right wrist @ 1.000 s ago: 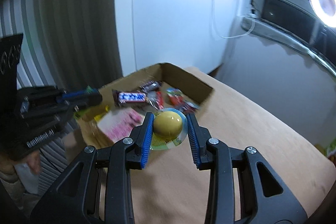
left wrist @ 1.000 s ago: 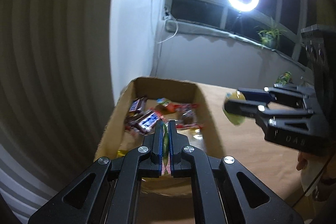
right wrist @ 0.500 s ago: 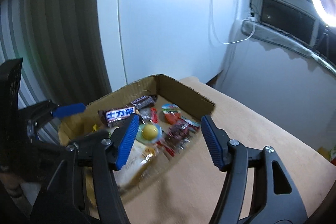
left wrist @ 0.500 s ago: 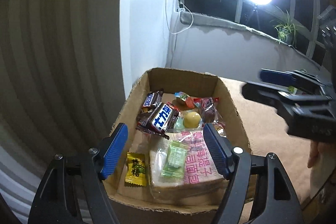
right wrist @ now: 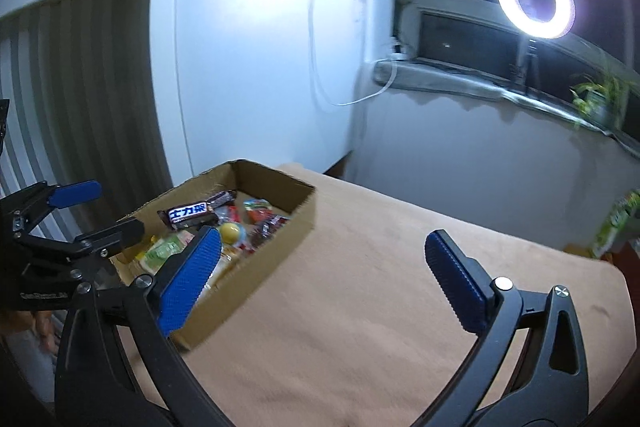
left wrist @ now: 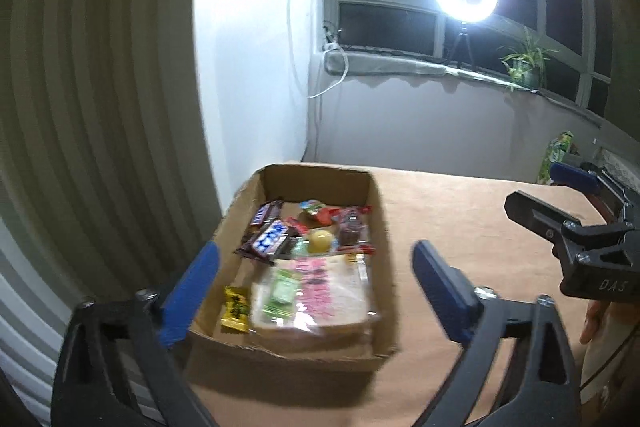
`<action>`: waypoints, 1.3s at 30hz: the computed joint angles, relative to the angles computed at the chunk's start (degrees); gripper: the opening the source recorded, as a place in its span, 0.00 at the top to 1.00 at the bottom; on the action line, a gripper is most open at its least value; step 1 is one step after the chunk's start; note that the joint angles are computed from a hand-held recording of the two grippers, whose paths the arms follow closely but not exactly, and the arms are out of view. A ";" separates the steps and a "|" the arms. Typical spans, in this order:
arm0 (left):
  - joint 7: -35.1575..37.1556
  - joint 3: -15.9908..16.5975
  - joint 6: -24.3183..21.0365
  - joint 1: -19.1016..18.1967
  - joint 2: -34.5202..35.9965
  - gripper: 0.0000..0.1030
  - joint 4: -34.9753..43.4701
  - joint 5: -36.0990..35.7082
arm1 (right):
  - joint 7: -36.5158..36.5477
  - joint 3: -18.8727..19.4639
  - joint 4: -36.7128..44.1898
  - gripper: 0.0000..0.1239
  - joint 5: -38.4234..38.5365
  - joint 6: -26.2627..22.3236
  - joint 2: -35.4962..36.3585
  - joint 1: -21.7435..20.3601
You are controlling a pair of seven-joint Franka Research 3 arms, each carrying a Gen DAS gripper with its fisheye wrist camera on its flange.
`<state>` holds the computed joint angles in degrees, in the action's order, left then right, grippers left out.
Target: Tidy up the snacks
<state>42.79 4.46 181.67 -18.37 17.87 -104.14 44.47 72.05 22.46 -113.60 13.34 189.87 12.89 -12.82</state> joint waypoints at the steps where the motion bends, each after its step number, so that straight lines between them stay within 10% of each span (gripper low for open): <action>1: -0.66 0.70 0.02 -1.13 -0.46 0.01 -0.22 0.84 | 0.24 -0.52 -1.30 0.17 0.34 0.68 -1.02 0.15; 12: -1.09 -5.32 -2.55 -0.75 -3.33 0.01 -1.20 3.40 | 23.97 -1.75 -17.04 0.17 -19.30 6.63 -13.05 -8.79; 23: -4.86 -6.32 -5.11 -3.97 -3.85 0.01 0.30 9.10 | 36.34 -17.08 -23.35 0.17 -30.82 9.09 -18.02 -0.62; 39: -6.34 -8.99 -7.24 -2.70 -3.87 0.01 0.64 11.51 | 35.25 -29.73 -24.35 0.17 -29.54 9.31 -18.56 11.19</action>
<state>36.45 -4.53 174.43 -21.07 14.00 -103.49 55.98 107.30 -7.27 -137.95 -16.20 199.19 -5.67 -1.63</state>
